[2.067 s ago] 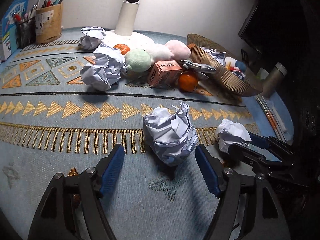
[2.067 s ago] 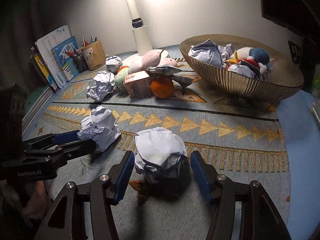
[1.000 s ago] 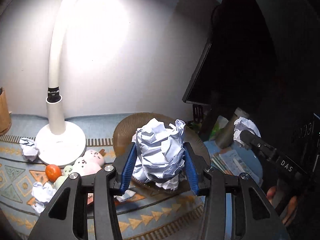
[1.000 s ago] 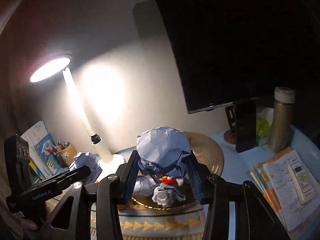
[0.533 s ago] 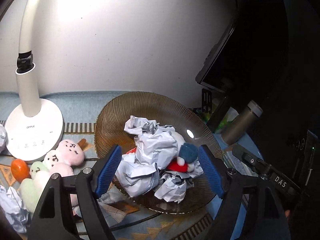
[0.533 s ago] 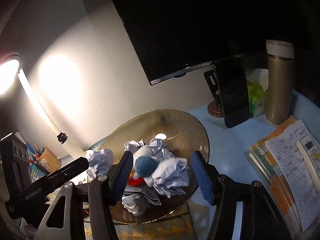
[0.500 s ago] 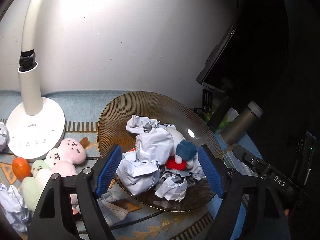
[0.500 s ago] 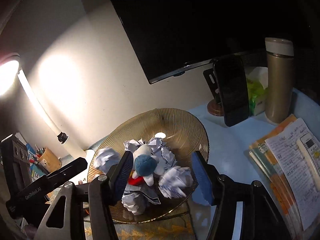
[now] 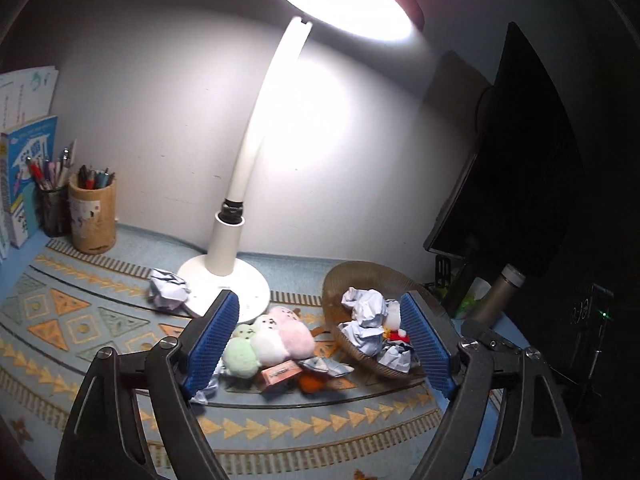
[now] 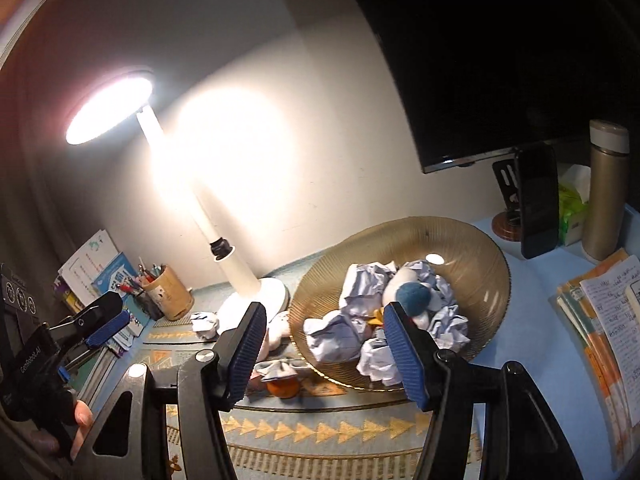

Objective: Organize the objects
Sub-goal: 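Grasp crumpled paper by the lamp base with the left gripper while the right grasps a paper ball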

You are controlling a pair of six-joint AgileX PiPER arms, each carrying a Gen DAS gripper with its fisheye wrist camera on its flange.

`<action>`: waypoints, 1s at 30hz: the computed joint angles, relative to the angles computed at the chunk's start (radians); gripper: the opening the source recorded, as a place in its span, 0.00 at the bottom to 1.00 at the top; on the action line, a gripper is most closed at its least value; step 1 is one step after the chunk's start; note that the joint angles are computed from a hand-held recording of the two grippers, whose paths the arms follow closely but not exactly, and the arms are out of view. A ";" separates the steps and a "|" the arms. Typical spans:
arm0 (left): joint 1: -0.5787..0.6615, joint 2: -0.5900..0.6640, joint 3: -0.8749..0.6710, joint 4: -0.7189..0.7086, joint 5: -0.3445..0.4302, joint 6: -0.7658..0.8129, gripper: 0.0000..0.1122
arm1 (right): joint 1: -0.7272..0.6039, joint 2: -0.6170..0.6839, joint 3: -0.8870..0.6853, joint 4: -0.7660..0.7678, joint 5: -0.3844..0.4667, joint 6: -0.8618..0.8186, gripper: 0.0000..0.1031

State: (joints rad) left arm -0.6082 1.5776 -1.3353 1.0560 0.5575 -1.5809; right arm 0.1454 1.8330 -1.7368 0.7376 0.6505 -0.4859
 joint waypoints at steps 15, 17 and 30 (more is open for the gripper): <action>0.113 0.006 0.428 0.138 0.027 -0.357 0.89 | 0.255 0.134 0.180 -0.133 -0.152 0.002 0.57; 0.103 0.011 0.420 0.122 0.042 -0.344 0.89 | 0.264 0.150 0.158 -0.185 -0.142 0.052 0.57; 0.164 -0.009 0.432 0.046 -0.030 -0.297 0.89 | 0.328 0.127 0.182 -0.386 -0.205 0.188 0.57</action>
State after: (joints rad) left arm -0.4445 1.5682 -0.9038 1.1018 0.5275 -1.8775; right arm 0.4731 1.9603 -1.5551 0.3513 0.4453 -0.2976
